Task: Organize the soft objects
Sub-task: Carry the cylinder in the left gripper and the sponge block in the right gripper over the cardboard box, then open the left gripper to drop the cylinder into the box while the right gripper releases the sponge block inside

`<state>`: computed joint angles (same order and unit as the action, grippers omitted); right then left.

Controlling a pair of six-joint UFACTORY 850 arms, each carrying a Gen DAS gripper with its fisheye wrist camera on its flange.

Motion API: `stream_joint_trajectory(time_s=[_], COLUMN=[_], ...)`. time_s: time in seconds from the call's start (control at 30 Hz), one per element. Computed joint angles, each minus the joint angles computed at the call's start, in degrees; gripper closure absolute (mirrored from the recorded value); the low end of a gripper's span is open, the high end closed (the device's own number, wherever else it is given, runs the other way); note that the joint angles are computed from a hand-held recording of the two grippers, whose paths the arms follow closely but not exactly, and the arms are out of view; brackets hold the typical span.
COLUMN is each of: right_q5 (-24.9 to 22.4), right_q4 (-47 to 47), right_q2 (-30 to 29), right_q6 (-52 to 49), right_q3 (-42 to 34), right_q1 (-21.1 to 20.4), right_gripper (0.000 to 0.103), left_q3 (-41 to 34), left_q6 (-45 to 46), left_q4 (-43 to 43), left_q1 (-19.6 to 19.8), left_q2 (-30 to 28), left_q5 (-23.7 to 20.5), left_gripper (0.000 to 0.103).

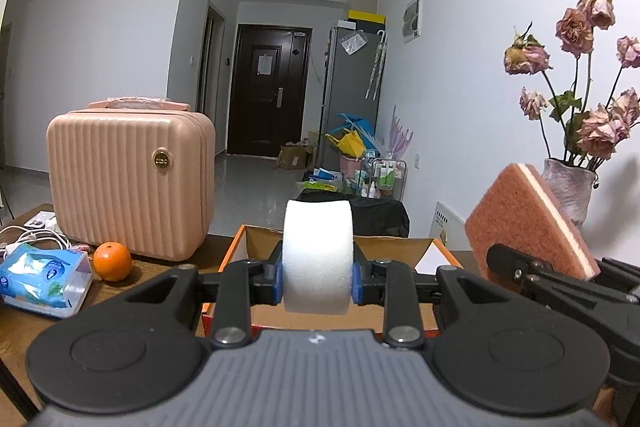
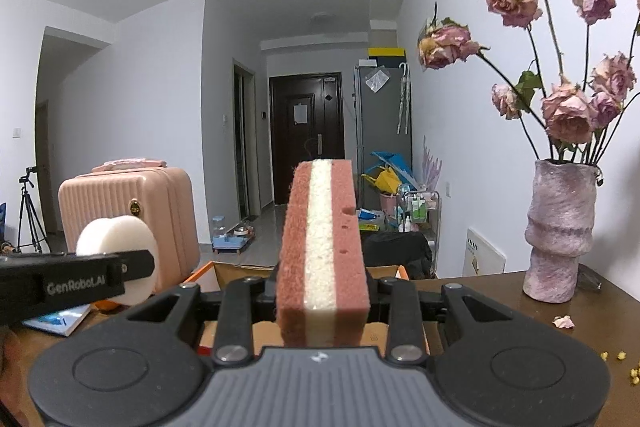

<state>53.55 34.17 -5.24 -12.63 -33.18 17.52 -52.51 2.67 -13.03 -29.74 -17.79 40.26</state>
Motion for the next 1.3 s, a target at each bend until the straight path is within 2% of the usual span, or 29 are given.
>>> stream_joint_trajectory(time_s=[0.57,0.83,1.13,1.3], right_q5=[-6.6,-10.9,-18.3,-19.1], right_q4=[-5.5,-9.8,-12.6,-13.0], right_q2=[-6.7,-10.4,-15.2,-16.8], right_q6=[2.0,3.7,5.4,5.9], right_q3=[-7.9,-12.5,-18.6,-19.7], right_q1=[-6.8,-10.0,-12.5,-12.6], right_gripper=[0.072,0.072,0.072,0.072], left_q3=[-10.1,-16.7,-23.3,-24.3], left_q6=[3.9,6.8,11.1,12.4], left_q4=[-2.2,-4.8,-9.0,-9.9], left_q1=[2.1,3.3,4.1,4.1], left_q2=[-7.4,-11.6,-16.5,-17.6], left_q5=[-5.2,-10.0,-16.2,-17.0], left_gripper=[0.073,0.073,0.073,0.073])
